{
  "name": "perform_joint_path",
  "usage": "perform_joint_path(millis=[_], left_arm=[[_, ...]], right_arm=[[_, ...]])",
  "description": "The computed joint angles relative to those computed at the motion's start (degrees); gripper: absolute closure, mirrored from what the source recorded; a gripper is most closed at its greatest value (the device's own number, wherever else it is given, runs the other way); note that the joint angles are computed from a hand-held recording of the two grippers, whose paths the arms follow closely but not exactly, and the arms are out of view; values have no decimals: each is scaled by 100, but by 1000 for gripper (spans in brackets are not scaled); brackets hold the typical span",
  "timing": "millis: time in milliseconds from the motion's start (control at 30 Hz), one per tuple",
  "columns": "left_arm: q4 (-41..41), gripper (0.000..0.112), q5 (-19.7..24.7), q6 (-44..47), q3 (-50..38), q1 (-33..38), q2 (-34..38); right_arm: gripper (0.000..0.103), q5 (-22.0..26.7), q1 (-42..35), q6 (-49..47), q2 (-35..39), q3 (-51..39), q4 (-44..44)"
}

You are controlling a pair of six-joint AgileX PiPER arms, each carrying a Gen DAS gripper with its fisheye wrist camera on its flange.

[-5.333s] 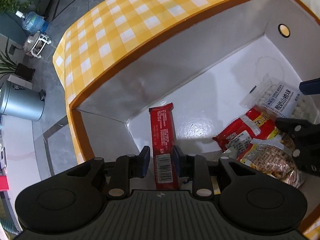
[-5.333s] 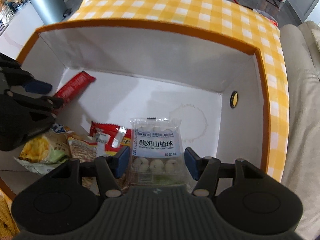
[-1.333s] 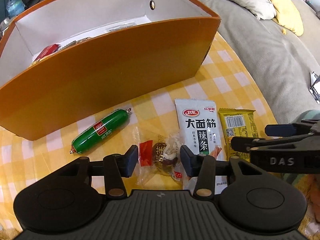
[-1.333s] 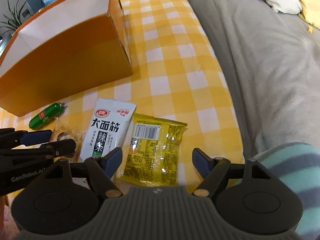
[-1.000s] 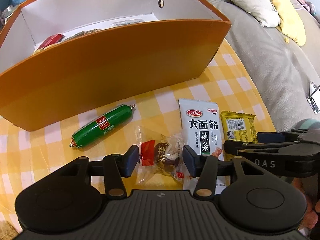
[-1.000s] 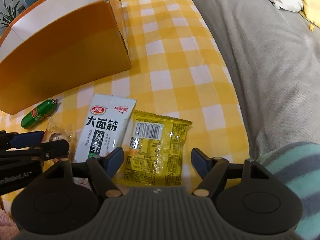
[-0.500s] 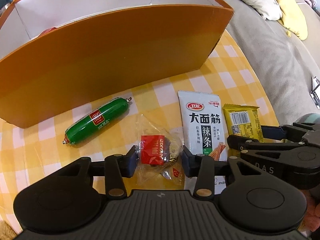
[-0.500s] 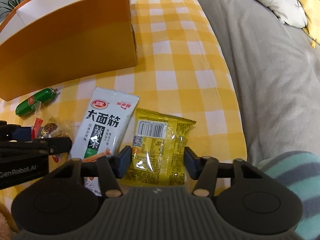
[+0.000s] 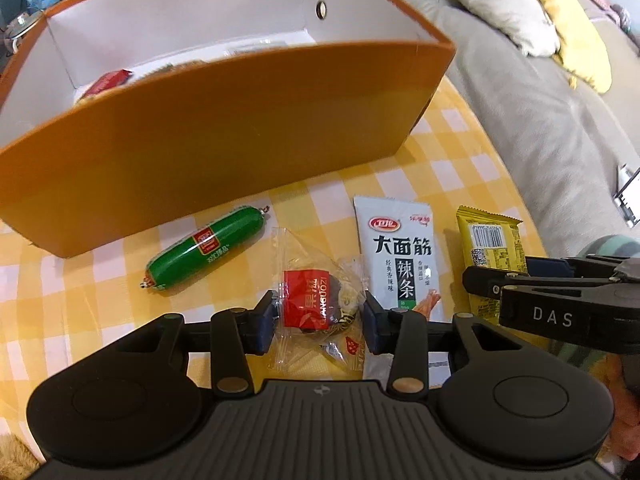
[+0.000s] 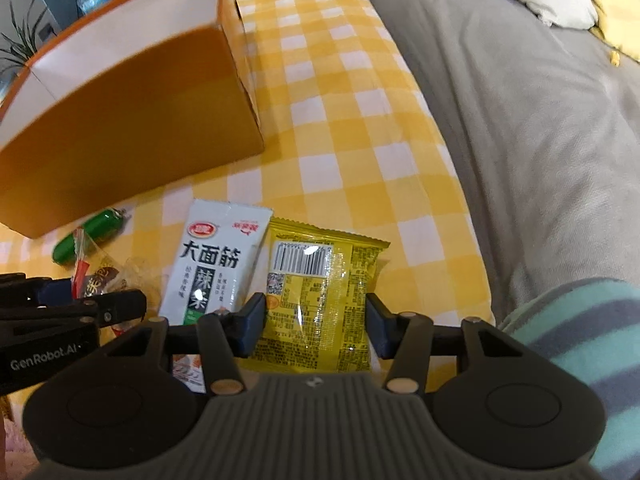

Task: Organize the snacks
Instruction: 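Grasp the wrapped candy with the left tool while the right tool grasps the yellow packet, then carry the candy and yellow packet into the orange box and open both tools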

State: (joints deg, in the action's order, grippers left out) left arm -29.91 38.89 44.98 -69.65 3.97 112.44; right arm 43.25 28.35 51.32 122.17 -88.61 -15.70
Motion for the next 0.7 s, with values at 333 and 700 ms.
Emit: perform_joint_path(millis=[333, 700], left_arm=[[-693, 65, 406, 563, 251, 603, -745], [-894, 65, 1019, 505, -483, 1221, -946]], right_arm=[[53, -223, 344, 304, -636, 292, -796], [52, -80, 592, -407, -720, -814, -1128]])
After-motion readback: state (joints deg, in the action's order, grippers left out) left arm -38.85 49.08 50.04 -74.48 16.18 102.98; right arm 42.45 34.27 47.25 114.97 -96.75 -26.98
